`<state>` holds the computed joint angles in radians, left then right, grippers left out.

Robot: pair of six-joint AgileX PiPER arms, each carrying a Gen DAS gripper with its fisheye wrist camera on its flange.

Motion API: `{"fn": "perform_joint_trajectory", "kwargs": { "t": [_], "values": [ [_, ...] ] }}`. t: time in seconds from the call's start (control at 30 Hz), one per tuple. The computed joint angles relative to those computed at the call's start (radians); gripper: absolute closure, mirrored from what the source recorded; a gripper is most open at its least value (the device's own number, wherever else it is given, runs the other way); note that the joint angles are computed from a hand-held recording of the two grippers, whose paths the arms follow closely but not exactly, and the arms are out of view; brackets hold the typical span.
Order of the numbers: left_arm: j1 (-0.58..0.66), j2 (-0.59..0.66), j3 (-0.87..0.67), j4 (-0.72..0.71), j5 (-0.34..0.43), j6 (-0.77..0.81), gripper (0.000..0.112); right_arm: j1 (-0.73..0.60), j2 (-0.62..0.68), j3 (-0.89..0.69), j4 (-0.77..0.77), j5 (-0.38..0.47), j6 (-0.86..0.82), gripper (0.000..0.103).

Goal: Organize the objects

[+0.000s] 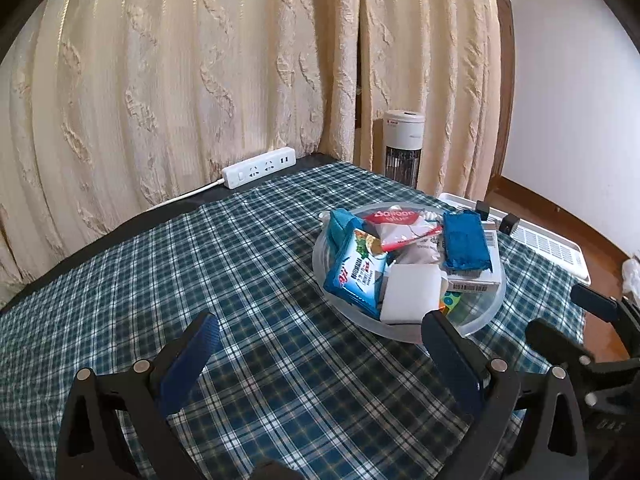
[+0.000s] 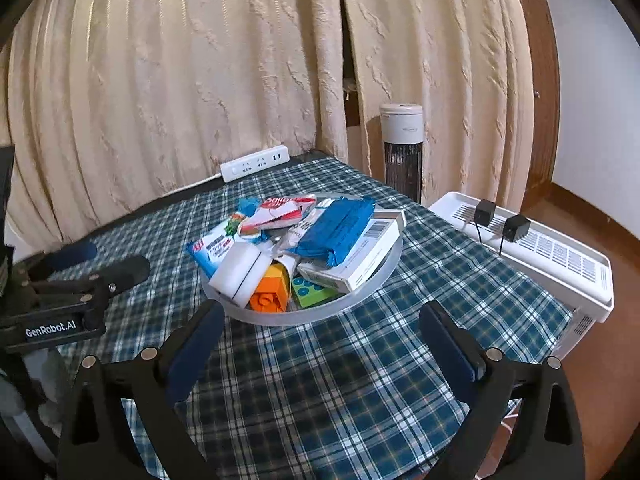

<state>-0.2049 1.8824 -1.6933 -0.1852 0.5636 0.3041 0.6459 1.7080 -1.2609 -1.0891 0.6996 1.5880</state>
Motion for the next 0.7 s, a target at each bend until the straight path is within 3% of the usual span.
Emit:
{"fn": "perform_joint_trajectory", "kwargs": {
  "t": [0.13,0.37,0.7],
  "values": [
    [-0.016,0.004,-0.003,0.015,0.014,0.015,0.009,0.003,0.014,-0.007,0.015,0.002,-0.015,0.004],
    [-0.076,0.013,0.02,0.192,0.002,-0.09,0.009,-0.007,0.02,0.0,0.032,-0.013,-0.025,0.004],
    [-0.054,0.026,0.015,0.128,0.031,-0.018,0.009,-0.017,0.034,-0.005,0.053,-0.024,-0.034,0.004]
  ]
}}
